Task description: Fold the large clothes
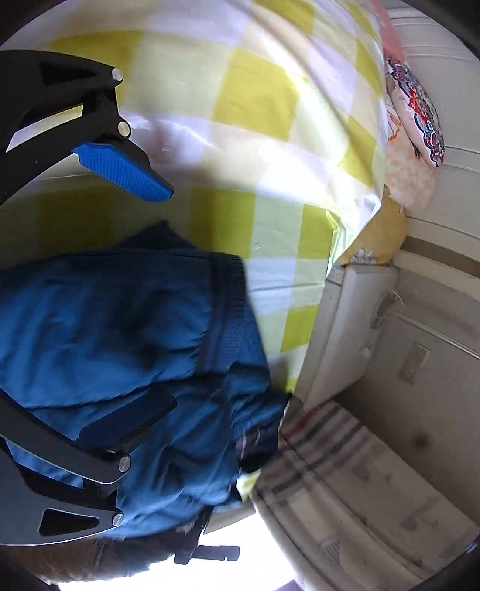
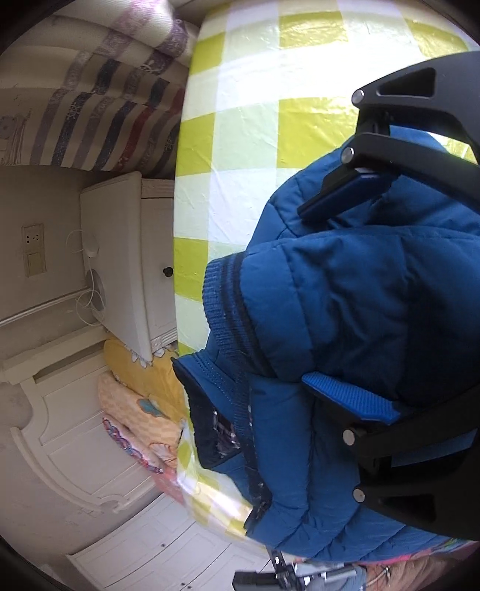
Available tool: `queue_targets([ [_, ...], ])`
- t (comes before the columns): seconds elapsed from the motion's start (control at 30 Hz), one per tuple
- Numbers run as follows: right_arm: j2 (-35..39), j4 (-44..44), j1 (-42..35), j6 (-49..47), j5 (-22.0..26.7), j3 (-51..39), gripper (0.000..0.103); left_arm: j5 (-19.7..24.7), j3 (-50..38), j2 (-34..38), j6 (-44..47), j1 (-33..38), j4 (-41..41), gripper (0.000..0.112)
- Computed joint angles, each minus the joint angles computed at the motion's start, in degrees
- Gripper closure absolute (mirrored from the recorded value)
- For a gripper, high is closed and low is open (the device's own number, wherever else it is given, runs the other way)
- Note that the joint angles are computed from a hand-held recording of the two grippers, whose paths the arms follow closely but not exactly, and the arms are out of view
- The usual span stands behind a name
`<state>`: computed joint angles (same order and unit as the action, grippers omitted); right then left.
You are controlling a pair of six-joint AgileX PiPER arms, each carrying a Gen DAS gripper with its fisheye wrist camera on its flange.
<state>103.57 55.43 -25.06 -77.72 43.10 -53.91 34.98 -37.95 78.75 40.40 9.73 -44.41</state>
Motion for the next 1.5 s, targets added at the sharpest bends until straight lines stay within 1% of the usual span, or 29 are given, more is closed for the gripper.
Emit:
queue_targets([
  [0.07,-0.09,0.9,-0.17,-1.09,-0.05,0.43,0.021,-0.75,-1.92,4.58,-0.58,-1.11,-0.87,0.015],
  [0.1,-0.42,1.58,-0.04,-1.81,-0.55,0.94,0.024,-0.73,-1.63,5.13,2.25,-0.55,-3.72,0.027],
  [0.13,-1.51,3.45,-0.21,-4.68,-1.0,2.33,0.043,-1.61,-0.47,4.68,6.41,-0.05,-8.01,0.055],
  [0.17,-3.01,5.62,-0.65,-8.74,-0.71,4.05,0.058,-4.09,1.12,3.24,8.28,-0.56,-10.49,0.066],
  [0.2,-5.35,7.91,-0.82,-12.71,-1.41,6.44,0.08,-7.79,3.35,-0.05,7.86,-1.26,-10.67,0.085],
  [0.23,-9.44,11.6,-1.2,-18.17,-2.66,10.27,0.092,-9.19,4.72,-3.29,6.21,-1.87,-10.05,0.089],
  [0.27,-12.6,14.01,-2.28,-21.89,-2.12,12.83,0.094,-8.3,6.88,-8.64,6.83,-0.89,-11.53,0.089],
  [0.37,-26.53,15.04,-12.1,-27.62,9.16,20.29,0.096,0.96,8.28,-23.07,2.25,3.2,-6.04,0.089],
  [0.47,-36.07,11.61,-18.87,-24.83,17.52,20.32,0.097,1.28,3.5,-28.12,-13.01,-4.16,8.61,0.089],
  [0.5,-36.94,11.44,-18.94,-21.89,18.07,18.28,0.097,0.92,-0.26,-25.8,-18.74,-7.57,13.84,0.089],
  [0.57,-34.36,10.18,-14.45,-14.09,14.35,12.81,0.097,0.36,-8.03,-17.86,-30.2,-13.23,24.87,0.089],
  [0.63,-27.45,7.78,-5.19,-4.0,3.87,7.53,0.096,-3.39,-15.32,-6.41,-39.29,-15.77,33.14,0.089],
  [0.73,-13.24,-1.24,5.12,11.15,-8.25,1.35,0.096,-2.85,-23.32,9.53,-41.38,-15.1,32.48,0.089],
  [0.77,-8.73,-1.62,6.76,12.86,-11.07,0.74,0.096,-4.76,-23.89,14.72,-44.91,-15.7,34.98,0.089],
  [0.83,-0.89,4.22,7.24,9.42,-13.15,1.0,0.087,-12.09,-20.74,19.7,-45.4,-16.01,35.55,0.086],
  [0.9,0.84,13.17,3.95,1.22,-9.7,2.0,0.087,-18.65,-16.99,21.69,-44.18,-15.74,32.02,0.085],
  [0.93,0.94,14.51,3.01,0.01,-8.64,2.2,0.087,-20.92,-15.45,20.45,-46.51,-15.73,33.05,0.086],
  [1.0,0.32,15.6,2.49,-1.04,-8.82,2.74,0.089,-25.87,-12.0,17.09,-54.78,-16.26,41.87,0.086],
  [1.1,-3.06,22.89,-0.13,-6.94,-5.41,5.22,0.092,-26.38,-11.26,13.03,-66.8,-17.75,58.56,0.086],
  [1.17,-2.53,22.34,0.81,-5.7,-6.47,4.49,0.091,-22.58,-14.44,15.94,-69.91,-18.59,62.13,0.086],
  [1.23,1.1,14.16,5.13,2.26,-11.37,1.87,0.081,-16.97,-18.82,21.56,-65.4,-19.01,56.55,0.084],
  [1.27,1.1,11.89,5.5,4.76,-11.44,1.03,0.08,-15.98,-20.1,22.84,-59.98,-17.85,50.82,0.083],
  [1.3,0.24,10.92,5.22,5.51,-11.39,1.25,0.073,-17.01,-19.45,22.04,-54.25,-16.51,45.09,0.083],
  [1.33,-1.29,8.11,5.18,7.83,-11.71,1.55,0.047,-17.87,-18.28,20.57,-48.52,-15.28,39.41,0.08],
  [1.37,-2.92,6.29,3.8,7.86,-10.16,2.3,0.034,-18.4,-16.71,18.48,-42.8,-14.06,34.04,0.074],
  [1.4,-4.65,6.6,1.91,5.6,-7.52,3.25,0.027,-19.31,-13.69,14.41,-37.07,-12.49,28.96,0.052],
  [1.43,-8.23,8.03,-2.24,1.04,-2.59,5.69,0.028,-20.23,-9.9,9.36,-31.34,-10.87,23.75,0.028],
  [1.47,-10.42,8.46,-6.31,-2.37,1.46,7.58,0.027,-20.61,-6.32,4.35,-25.61,-9.54,18.05,0.019],
  [1.5,-12.75,7.92,-10.83,-5.18,5.91,9.19,0.025,-18.71,-3.0,-1.38,-19.88,-7.0,13.59,0.016],
])
